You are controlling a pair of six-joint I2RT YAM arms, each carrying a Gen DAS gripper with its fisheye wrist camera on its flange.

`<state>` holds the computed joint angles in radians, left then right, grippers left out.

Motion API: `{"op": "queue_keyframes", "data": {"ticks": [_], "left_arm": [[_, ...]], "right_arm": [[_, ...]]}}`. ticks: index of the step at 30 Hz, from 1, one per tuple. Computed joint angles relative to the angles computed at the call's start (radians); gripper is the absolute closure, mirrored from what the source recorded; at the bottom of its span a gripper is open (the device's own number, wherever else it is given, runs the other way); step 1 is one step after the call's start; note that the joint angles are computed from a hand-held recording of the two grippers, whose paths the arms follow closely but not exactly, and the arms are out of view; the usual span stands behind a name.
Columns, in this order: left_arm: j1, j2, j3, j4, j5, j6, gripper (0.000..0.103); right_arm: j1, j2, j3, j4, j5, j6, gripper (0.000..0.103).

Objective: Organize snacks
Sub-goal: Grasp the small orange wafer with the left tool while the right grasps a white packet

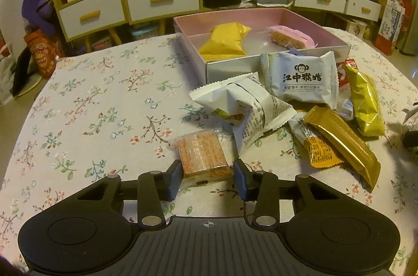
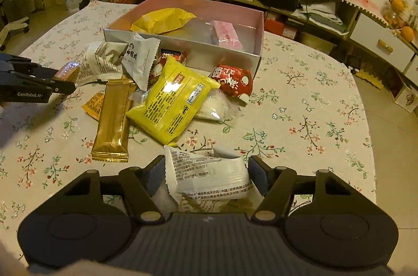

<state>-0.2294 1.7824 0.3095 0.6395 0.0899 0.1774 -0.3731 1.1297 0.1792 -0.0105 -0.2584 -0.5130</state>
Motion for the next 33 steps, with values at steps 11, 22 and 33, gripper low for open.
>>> {"op": "queue_keyframes", "data": {"ticks": [11,22,33], "left_arm": [[-0.005,-0.062,-0.013,-0.063,0.027,-0.008,0.065],[-0.028,-0.142,-0.044,-0.121,0.045,0.005,0.065],[-0.023,-0.129,-0.045,-0.130,0.027,0.010,0.065]], "right_arm": [[-0.034,-0.041,0.041,-0.116,-0.024,-0.011,0.037],[-0.052,0.014,0.061,-0.139,-0.004,-0.034,0.028],[-0.010,0.072,0.033,-0.023,-0.050,-0.025,0.045]]}}
